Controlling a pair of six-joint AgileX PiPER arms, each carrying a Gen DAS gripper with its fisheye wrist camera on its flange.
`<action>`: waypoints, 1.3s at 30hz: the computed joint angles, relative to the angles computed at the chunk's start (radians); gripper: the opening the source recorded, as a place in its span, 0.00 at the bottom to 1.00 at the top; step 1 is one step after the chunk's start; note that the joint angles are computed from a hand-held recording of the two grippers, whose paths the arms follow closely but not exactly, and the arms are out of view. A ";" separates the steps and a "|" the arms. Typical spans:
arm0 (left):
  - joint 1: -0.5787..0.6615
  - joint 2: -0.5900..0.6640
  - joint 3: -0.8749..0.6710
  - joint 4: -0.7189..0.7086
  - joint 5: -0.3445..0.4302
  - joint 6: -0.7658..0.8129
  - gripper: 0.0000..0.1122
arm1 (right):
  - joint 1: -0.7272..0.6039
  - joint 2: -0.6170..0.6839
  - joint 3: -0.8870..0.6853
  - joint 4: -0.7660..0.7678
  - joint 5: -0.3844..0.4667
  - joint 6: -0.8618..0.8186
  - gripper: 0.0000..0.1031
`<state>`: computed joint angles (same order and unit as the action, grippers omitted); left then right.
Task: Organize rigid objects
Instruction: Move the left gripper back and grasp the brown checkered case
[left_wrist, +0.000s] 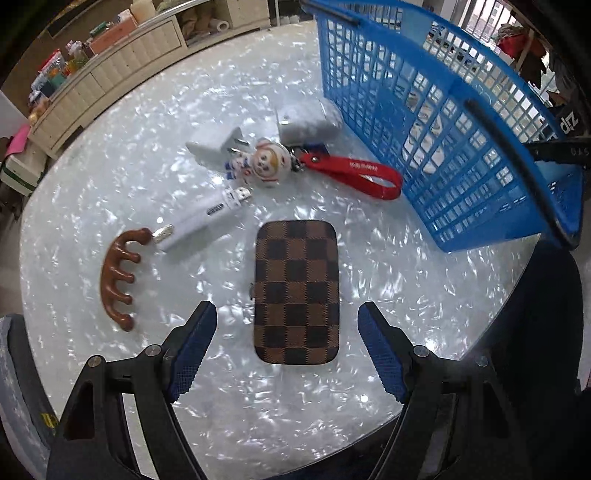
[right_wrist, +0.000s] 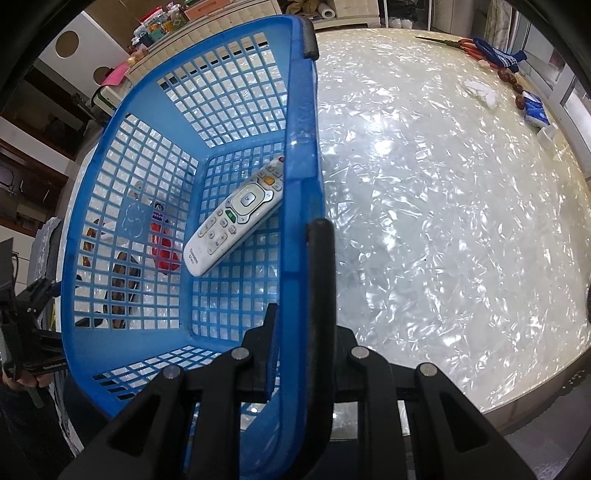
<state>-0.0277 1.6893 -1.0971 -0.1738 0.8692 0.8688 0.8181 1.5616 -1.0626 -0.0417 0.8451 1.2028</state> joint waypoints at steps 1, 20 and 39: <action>0.002 0.008 -0.002 0.000 0.000 0.004 0.72 | -0.001 -0.003 0.001 0.001 0.000 -0.002 0.19; -0.043 0.210 -0.100 0.015 -0.026 -0.043 0.76 | -0.004 -0.009 0.010 0.005 -0.010 -0.005 0.19; -0.043 0.198 -0.041 0.000 -0.088 -0.049 0.74 | -0.005 -0.017 0.010 0.009 -0.008 -0.004 0.19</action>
<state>-0.0705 1.8875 -1.1376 -0.1733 0.7808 0.8200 0.8136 1.5448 -1.0529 -0.0326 0.8375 1.1989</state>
